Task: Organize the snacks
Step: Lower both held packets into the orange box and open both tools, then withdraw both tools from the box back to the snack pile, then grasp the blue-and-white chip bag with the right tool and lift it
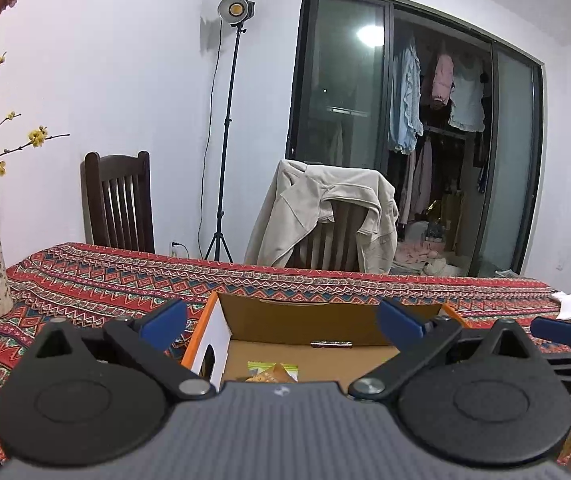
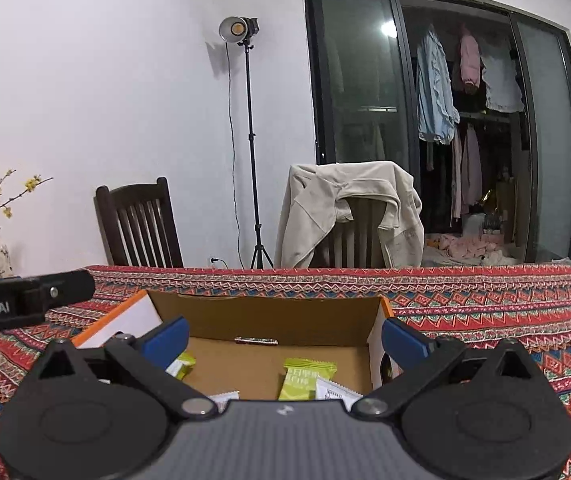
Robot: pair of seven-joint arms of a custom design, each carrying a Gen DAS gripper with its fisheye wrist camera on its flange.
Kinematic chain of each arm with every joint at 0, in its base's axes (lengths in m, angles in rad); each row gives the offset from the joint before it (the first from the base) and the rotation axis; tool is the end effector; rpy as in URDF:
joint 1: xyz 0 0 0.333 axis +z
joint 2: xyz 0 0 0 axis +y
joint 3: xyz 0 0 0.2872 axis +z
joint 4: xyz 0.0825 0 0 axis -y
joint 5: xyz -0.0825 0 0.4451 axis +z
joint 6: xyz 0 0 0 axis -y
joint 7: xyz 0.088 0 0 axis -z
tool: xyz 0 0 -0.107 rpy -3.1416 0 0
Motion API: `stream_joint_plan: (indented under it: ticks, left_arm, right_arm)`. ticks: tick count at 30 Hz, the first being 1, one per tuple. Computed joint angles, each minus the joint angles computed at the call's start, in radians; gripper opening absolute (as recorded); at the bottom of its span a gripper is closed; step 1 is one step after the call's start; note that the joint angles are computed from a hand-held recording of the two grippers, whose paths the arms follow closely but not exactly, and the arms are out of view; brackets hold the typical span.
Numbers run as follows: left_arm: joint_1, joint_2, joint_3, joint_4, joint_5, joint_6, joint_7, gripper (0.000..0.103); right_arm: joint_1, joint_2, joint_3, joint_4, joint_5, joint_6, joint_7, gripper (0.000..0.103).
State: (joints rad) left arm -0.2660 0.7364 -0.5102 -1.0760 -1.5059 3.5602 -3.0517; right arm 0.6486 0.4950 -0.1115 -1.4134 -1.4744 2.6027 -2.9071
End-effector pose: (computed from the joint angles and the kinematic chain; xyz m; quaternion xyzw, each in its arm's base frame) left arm 0.7060 -0.3264 0.4580 -0.5005 0.6154 -0.5066 0.3379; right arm 0.6564 0.4332 0.4343 -0.5329 0.6056 -0.4061 0.4294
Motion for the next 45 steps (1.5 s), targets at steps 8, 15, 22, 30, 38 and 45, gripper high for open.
stream_joint_plan:
  ticks: [8, 15, 22, 30, 38, 45]
  left_arm:
    - [0.024, -0.206, 0.069, -0.313, 0.117, -0.042, -0.256, 0.103]
    - [0.158, -0.362, -0.011, -0.656, 0.476, -0.024, -0.676, 0.103]
    - [0.286, -0.471, -0.067, -0.908, 0.731, -0.014, -0.994, 0.103]
    - [0.362, -0.548, -0.073, -1.087, 0.972, 0.003, -1.268, 0.103]
    - [0.318, -0.586, -0.002, -1.133, 1.064, -0.009, -1.391, 0.103]
    - [0.25, -0.602, 0.081, -1.145, 1.094, -0.021, -1.442, 0.103]
  right_arm:
    - [0.015, -0.117, 0.045, -0.132, -0.061, -0.047, -0.013, 0.103]
    - [0.009, -0.199, 0.123, -0.254, -0.101, -0.092, 0.01, 0.103]
    - [0.011, -0.223, 0.18, -0.325, -0.064, -0.132, 0.006, 0.103]
    - [0.024, -0.172, 0.189, -0.301, 0.04, -0.129, -0.036, 0.103]
    - [0.059, -0.066, 0.159, -0.171, 0.19, -0.177, -0.176, 0.088]
    - [0.094, -0.054, 0.121, -0.167, 0.243, -0.159, -0.225, 0.066]
